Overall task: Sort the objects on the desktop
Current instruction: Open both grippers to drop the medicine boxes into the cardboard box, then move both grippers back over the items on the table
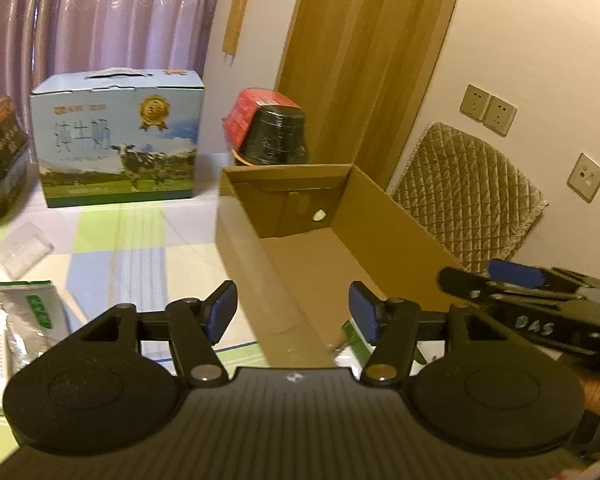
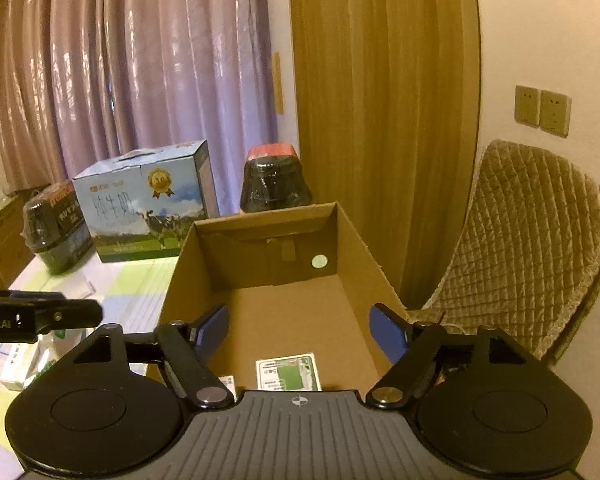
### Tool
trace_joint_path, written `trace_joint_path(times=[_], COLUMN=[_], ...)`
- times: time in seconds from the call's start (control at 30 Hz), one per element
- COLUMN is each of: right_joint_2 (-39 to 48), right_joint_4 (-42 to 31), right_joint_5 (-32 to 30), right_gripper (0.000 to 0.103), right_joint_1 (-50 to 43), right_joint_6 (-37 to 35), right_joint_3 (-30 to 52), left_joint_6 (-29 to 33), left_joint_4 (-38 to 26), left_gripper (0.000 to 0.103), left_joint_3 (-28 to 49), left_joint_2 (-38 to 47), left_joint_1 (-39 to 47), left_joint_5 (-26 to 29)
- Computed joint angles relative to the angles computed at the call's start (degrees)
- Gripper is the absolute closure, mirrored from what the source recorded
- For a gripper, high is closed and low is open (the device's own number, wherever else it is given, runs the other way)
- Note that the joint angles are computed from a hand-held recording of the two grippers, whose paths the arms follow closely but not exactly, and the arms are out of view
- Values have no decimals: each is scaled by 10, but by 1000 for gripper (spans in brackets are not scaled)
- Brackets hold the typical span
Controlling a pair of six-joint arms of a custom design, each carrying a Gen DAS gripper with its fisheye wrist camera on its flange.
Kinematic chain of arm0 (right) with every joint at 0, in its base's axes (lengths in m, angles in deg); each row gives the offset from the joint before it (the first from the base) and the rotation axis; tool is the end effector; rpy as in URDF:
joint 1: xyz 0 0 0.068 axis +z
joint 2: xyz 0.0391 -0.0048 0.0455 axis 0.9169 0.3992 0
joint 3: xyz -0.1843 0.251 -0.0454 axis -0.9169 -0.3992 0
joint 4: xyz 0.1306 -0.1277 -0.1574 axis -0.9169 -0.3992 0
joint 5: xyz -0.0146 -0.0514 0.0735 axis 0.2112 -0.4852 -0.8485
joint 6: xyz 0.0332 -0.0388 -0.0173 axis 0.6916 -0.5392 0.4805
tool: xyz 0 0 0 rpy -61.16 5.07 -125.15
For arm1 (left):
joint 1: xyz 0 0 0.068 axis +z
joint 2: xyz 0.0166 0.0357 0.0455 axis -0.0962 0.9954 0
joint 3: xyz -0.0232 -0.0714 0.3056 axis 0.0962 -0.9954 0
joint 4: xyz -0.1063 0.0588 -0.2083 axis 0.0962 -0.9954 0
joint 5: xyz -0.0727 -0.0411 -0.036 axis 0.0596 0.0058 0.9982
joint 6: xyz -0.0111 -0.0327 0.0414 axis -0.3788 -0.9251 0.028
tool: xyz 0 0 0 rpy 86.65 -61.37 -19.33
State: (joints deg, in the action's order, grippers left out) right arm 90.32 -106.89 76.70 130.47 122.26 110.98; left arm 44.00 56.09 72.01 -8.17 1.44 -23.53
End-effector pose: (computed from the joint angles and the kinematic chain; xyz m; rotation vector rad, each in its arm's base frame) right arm 0.1331 0.2090 0.2520 0.1192 2.0918 0.0387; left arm 0.2055 0.0026 0.2029 0.5256 2.1767 -0.5673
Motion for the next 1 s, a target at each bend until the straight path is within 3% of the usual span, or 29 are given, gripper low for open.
trace_joint_path(times=[0.27, 0.43, 0.77, 1.0], right_joint_2=[20, 53, 139, 212], right_joint_4=[-39, -25, 36, 68], right_joint_5=[34, 41, 4, -37], right_gripper=[18, 11, 3, 3], right_joint_1=[50, 76, 99, 101], right_joint_6=[20, -4, -44, -62], right_joint_3=[59, 105, 176, 231], left_joint_6=[126, 213, 355, 426], left_joint_4=[-82, -134, -227, -260], left_gripper=[39, 28, 11, 9], left_joint_3=[28, 46, 112, 184], left_joint_2=[19, 41, 91, 168], left_joint_1=[108, 178, 317, 414], left_joint_5=[38, 51, 79, 74])
